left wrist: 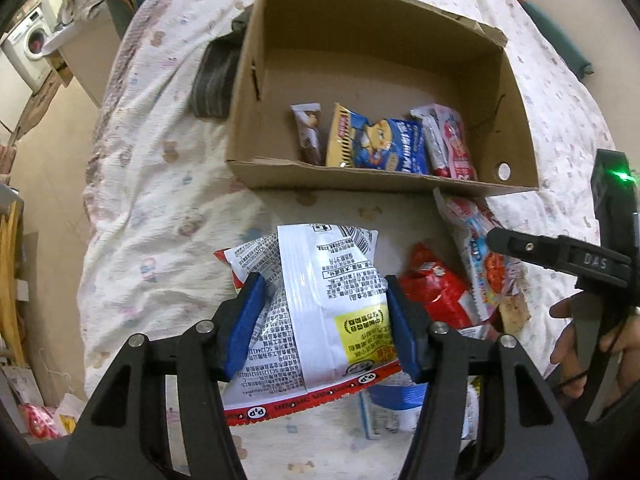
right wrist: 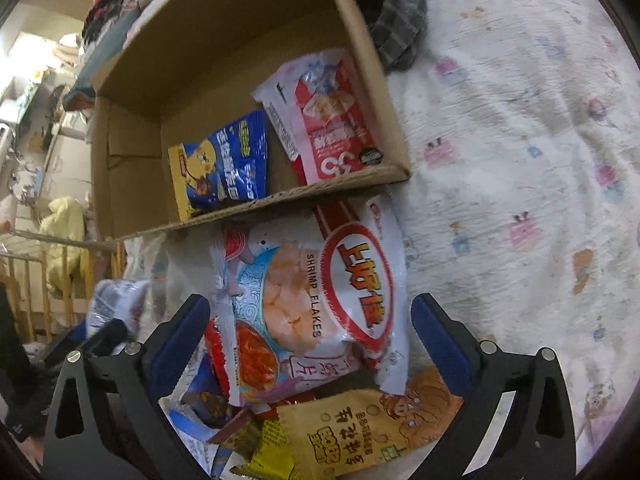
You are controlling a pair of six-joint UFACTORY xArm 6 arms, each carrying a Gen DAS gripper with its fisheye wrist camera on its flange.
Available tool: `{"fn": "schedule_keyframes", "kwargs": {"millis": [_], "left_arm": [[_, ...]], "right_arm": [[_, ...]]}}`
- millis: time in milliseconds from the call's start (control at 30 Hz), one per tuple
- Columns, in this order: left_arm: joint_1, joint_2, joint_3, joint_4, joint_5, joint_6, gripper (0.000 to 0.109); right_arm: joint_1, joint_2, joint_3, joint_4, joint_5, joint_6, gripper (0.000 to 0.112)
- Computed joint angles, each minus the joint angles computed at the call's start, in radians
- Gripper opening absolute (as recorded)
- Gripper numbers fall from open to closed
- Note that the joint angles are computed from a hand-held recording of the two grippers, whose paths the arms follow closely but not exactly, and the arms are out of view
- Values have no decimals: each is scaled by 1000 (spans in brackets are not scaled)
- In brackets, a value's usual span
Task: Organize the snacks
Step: 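Grasp the white chip bag with the left gripper while the right gripper grasps the shrimp-flakes bag, then lift both held bags and carry them over the cardboard box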
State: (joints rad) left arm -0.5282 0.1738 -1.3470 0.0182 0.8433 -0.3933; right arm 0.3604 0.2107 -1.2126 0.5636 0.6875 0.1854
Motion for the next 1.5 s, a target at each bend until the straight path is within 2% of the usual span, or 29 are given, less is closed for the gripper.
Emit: {"fn": "schedule_keyframes", "kwargs": {"millis": [267, 300, 333, 367, 500, 533, 567, 1000, 1500], "left_arm": [[8, -18, 35, 37, -23, -21, 55], [7, -17, 36, 43, -25, -24, 55], [6, -15, 35, 49, -24, -27, 55], [5, -13, 34, 52, -23, -29, 55], [0, -10, 33, 60, -28, -35, 55], [-2, -10, 33, 68, -30, -39, 55], [-5, -10, 33, 79, -33, -43, 55], [-31, -28, 55, 148, -57, -78, 55], [-60, -130, 151, 272, -119, -179, 55]], "right_arm": [[18, 78, -91, -113, 81, 64, 102], [18, 84, -98, -118, 91, 66, 99], [20, 94, -107, -110, 108, 55, 87], [22, 101, -110, -92, 113, 40, 87], [26, 71, -76, -101, 76, 33, 68], [24, 60, -66, -98, 71, 27, 58], [22, 52, -58, -85, 68, 12, 54], [6, -126, 100, 18, -13, -66, 53], [22, -335, 222, 121, -39, -165, 53]]}}
